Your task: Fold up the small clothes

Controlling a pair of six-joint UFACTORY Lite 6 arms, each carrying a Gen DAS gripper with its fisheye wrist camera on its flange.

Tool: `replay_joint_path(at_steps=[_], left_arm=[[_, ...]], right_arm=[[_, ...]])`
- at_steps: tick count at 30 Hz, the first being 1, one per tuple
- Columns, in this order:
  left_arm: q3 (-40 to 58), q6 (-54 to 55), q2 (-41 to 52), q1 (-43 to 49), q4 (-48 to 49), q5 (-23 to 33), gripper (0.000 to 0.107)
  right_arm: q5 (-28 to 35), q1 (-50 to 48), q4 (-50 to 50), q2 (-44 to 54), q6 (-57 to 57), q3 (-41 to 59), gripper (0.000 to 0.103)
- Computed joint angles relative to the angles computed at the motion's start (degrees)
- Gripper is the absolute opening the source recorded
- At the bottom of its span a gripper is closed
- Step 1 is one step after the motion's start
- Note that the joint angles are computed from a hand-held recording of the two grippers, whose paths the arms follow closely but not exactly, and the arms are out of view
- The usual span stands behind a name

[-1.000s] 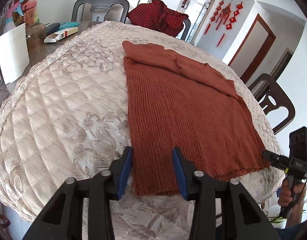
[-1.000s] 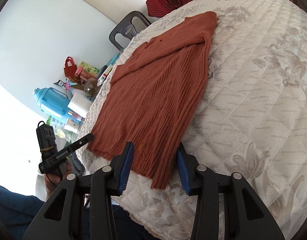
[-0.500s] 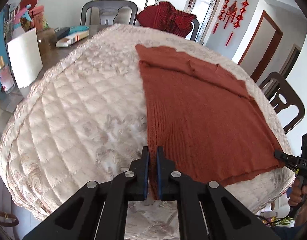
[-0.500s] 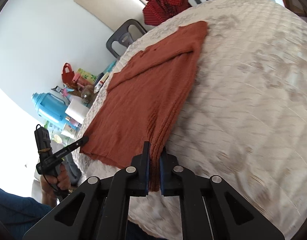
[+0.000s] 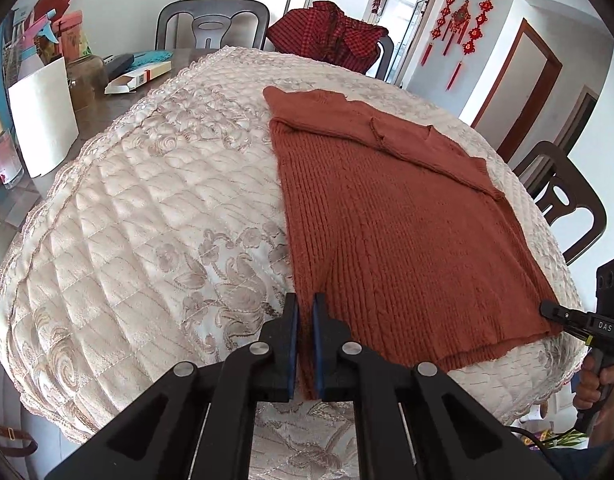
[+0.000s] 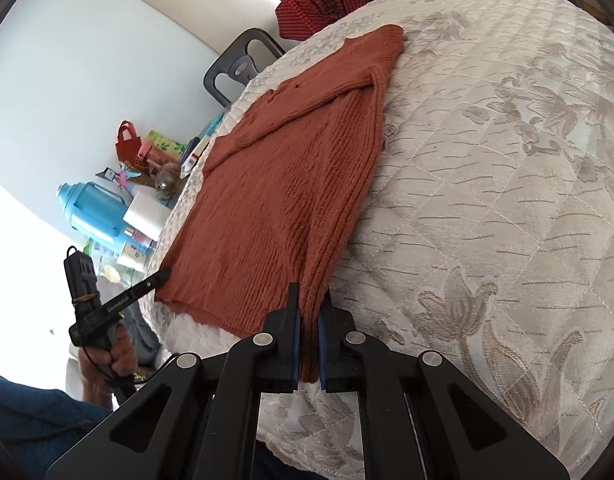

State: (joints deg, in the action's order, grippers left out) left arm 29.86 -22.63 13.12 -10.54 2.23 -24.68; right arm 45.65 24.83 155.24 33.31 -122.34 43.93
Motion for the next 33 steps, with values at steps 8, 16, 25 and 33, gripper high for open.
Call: replay_joint_path(at_steps=[8,16,25,33], left_arm=[[0.5,0.7,-2.7,-0.1,0.3,0.1,0.008],[3.7,1.1,-3.0,0.4,1.4,-0.2,0.008],[12.4,-6.0,1.7,4.8,10.3,-1.2,0.008],[30.1,-19.0,13.4,10.1,23.9,0.6,0.008]], right_arm=[[3.3,-0.3,-1.2,-1.3,-0.6,-0.3,0.006],[4.7,-1.5,-2.9,-2.3,-0.6,1.9,0.006],[5.0,-3.8,-4.8,-1.6,1.0,7.6,0.006],[2.5,-9.1,-7.4,2.0,5.0,17.4,0.006]])
